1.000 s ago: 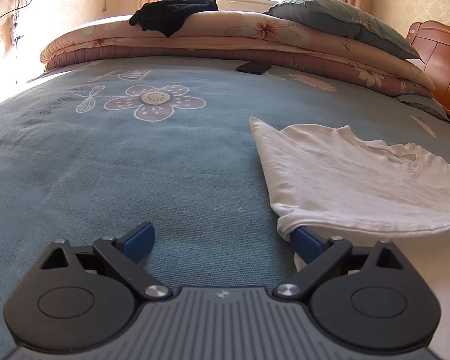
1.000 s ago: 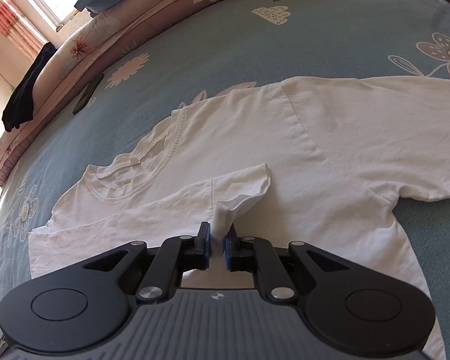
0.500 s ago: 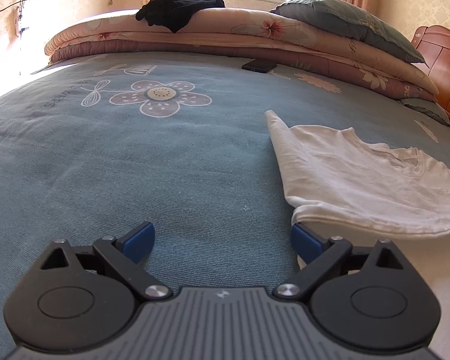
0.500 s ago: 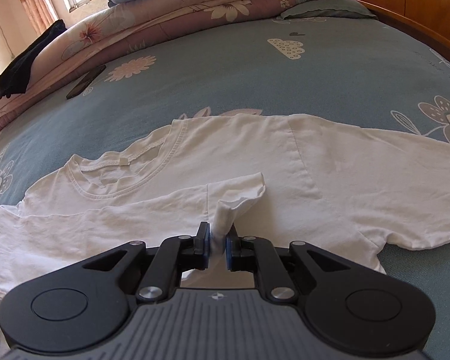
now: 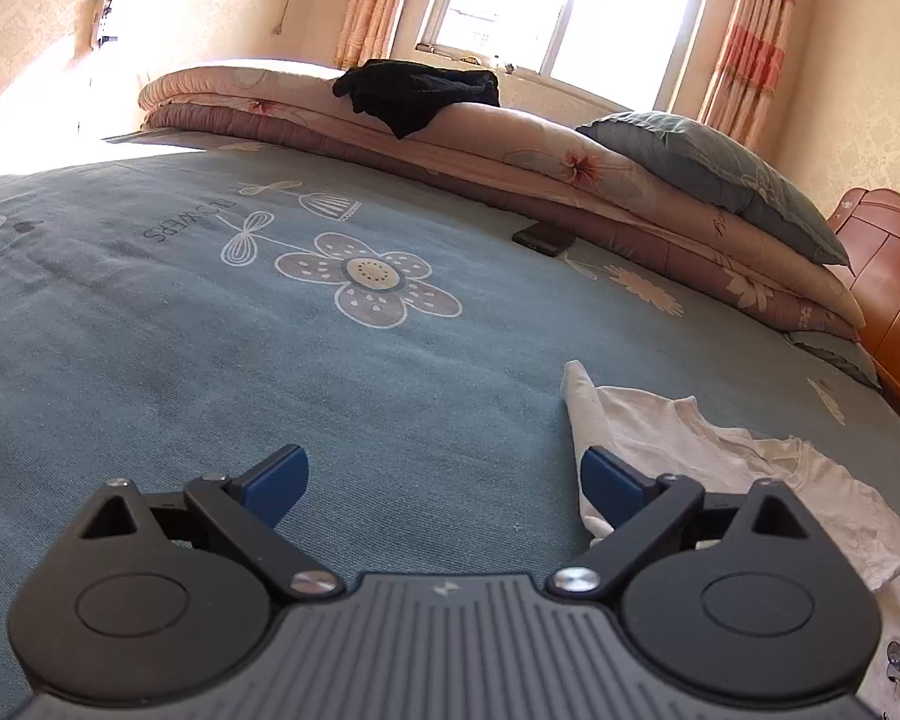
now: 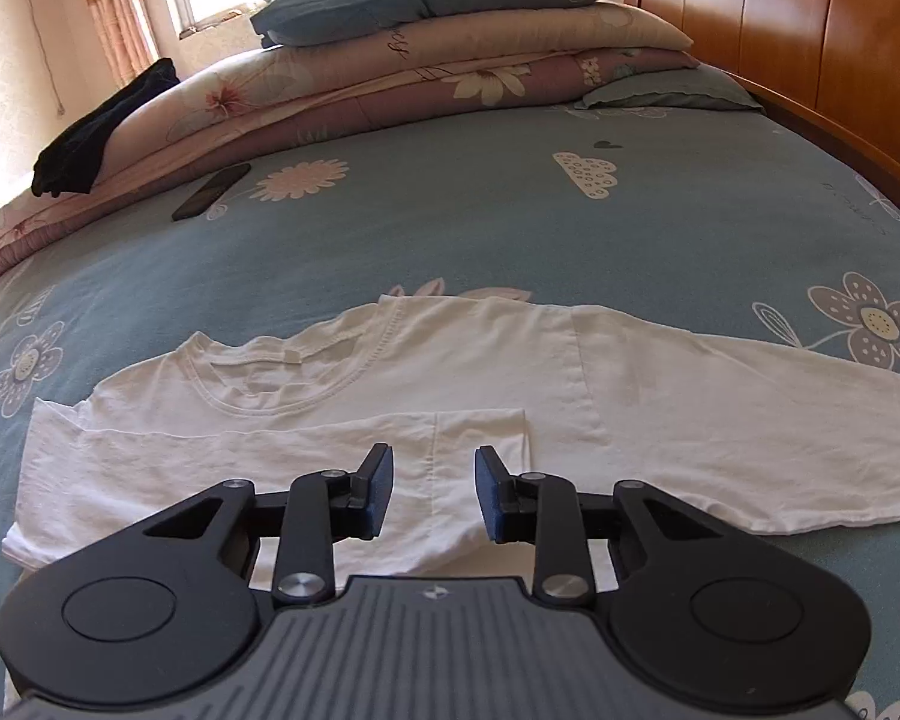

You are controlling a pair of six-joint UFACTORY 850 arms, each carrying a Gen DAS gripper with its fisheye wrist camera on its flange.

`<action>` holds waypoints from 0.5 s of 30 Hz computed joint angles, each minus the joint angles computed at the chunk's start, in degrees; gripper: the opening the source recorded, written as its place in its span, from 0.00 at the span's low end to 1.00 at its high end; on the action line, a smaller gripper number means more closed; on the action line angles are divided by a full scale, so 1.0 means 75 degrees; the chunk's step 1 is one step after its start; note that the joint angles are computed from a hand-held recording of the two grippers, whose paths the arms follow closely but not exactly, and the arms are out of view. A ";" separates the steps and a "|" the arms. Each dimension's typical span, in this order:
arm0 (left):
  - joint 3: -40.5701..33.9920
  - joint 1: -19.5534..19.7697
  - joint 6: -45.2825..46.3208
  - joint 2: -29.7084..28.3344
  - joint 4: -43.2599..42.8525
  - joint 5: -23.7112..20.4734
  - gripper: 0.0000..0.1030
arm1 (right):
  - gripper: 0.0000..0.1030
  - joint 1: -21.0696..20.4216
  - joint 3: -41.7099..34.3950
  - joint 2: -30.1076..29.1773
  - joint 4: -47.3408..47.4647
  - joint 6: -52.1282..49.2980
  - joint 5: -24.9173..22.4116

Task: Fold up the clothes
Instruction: 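Open the right gripper to release the folded cloth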

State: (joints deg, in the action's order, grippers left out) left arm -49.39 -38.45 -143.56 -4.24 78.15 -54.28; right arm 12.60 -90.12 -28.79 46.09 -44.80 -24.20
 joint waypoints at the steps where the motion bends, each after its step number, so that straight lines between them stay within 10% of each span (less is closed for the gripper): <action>1: -0.0143 0.0090 0.0281 -0.0082 -0.0150 0.0019 0.94 | 0.27 0.0025 -0.0082 0.0012 0.0515 -0.0579 -0.0316; 6: -0.0551 0.0374 0.0684 -0.0551 0.0026 -0.0194 0.94 | 0.27 0.0460 -0.0455 -0.0140 0.1607 -0.2152 -0.1674; 15: 0.0156 0.0619 -0.0905 -0.0499 0.0539 0.0510 0.94 | 0.25 0.1893 -0.2065 -0.1468 0.0566 -0.1705 -0.1748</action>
State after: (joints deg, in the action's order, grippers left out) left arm -48.22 -33.81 -150.35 -7.98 82.19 -50.46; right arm 26.80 -105.61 -39.80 50.33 -57.59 -37.31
